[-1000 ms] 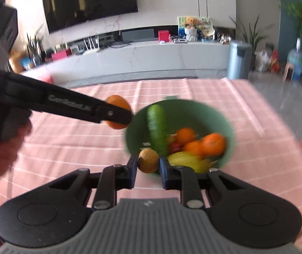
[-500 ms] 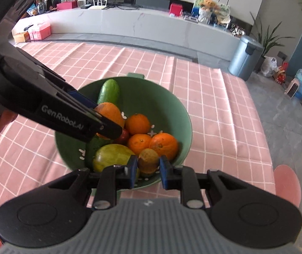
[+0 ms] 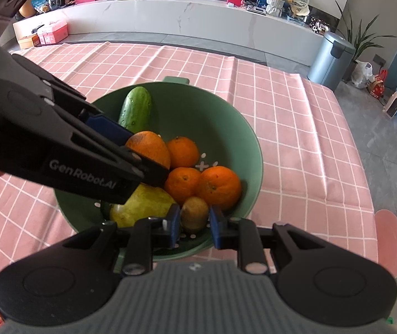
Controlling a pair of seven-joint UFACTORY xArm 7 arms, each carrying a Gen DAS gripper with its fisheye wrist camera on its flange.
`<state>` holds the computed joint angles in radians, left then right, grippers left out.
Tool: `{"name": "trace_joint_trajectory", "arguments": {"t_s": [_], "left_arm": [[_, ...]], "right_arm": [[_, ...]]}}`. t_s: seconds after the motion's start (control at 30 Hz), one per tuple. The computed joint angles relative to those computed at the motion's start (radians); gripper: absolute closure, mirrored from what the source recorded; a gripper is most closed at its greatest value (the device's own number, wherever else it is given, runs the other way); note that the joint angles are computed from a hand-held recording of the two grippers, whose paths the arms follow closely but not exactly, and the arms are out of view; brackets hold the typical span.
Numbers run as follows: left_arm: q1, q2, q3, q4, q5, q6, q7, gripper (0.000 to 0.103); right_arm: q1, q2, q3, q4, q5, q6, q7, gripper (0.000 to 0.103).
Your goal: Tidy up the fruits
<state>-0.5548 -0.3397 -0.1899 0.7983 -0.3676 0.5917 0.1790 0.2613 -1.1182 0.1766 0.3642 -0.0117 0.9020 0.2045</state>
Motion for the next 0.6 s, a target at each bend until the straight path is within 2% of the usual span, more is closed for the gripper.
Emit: {"name": "trace_joint_trajectory", "arguments": {"t_s": [0.27, 0.33, 0.47, 0.6], "left_arm": [[-0.01, -0.125, 0.03, -0.034, -0.045, -0.017, 0.018, 0.041], [0.0, -0.187, 0.024, -0.055, -0.024, -0.026, -0.002, 0.041], [0.017, -0.339, 0.017, -0.11, 0.028, -0.038, -0.048, 0.039], [0.076, -0.491, -0.035, -0.158, 0.137, -0.042, -0.13, 0.032]], "right_arm": [[0.003, -0.057, 0.02, 0.042, -0.004, 0.052, 0.017, 0.078], [0.002, -0.09, 0.039, 0.061, -0.007, 0.064, 0.035, 0.068], [-0.004, -0.179, 0.077, 0.105, 0.002, 0.09, 0.101, 0.063], [-0.022, -0.264, 0.126, 0.144, 0.018, 0.099, 0.202, 0.052]]}}
